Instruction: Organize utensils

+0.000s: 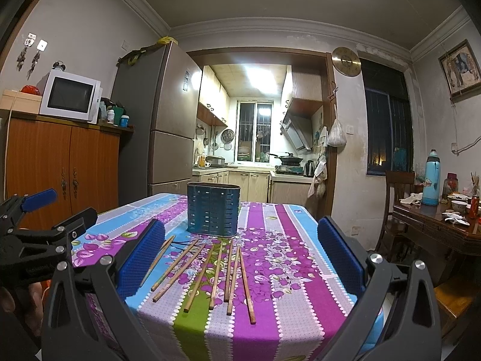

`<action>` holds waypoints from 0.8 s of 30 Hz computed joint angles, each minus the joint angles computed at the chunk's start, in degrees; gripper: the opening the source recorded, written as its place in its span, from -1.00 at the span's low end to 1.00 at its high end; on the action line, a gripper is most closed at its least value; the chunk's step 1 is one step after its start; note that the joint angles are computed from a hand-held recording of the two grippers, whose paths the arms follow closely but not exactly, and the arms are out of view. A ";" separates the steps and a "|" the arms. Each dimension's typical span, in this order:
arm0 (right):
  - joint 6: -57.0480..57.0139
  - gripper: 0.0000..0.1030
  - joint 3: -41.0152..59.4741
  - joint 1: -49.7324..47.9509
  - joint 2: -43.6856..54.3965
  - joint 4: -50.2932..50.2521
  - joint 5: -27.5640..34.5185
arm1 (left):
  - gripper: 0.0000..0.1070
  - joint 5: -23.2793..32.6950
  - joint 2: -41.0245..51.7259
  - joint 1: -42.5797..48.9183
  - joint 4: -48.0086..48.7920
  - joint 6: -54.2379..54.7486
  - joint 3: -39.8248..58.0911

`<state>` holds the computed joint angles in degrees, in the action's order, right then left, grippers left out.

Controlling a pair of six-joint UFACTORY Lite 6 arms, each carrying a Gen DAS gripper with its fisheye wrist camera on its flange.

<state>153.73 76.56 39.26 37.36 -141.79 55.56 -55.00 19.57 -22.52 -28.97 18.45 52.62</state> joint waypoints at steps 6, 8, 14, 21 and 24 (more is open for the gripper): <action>0.09 0.91 0.26 -0.12 0.35 -0.16 -0.11 | 0.86 0.08 0.03 0.05 0.03 -0.01 0.03; 0.16 0.91 -0.34 -0.03 0.00 -0.20 0.16 | 0.86 -0.06 0.05 0.02 -0.08 0.05 -0.03; 0.22 0.91 -0.20 -0.21 0.03 -0.33 -0.03 | 0.86 0.00 -0.01 0.13 0.15 -0.04 -0.07; 0.08 0.91 0.14 -0.27 0.28 -0.35 -0.10 | 0.86 -0.08 0.03 0.10 0.12 -0.06 -0.09; -0.06 0.91 0.24 -0.17 0.34 -0.27 -0.08 | 0.86 -0.04 0.03 0.11 0.11 -0.04 -0.09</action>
<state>153.67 76.80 39.09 37.70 -142.06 55.47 -55.04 19.60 -22.41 -28.86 18.41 52.53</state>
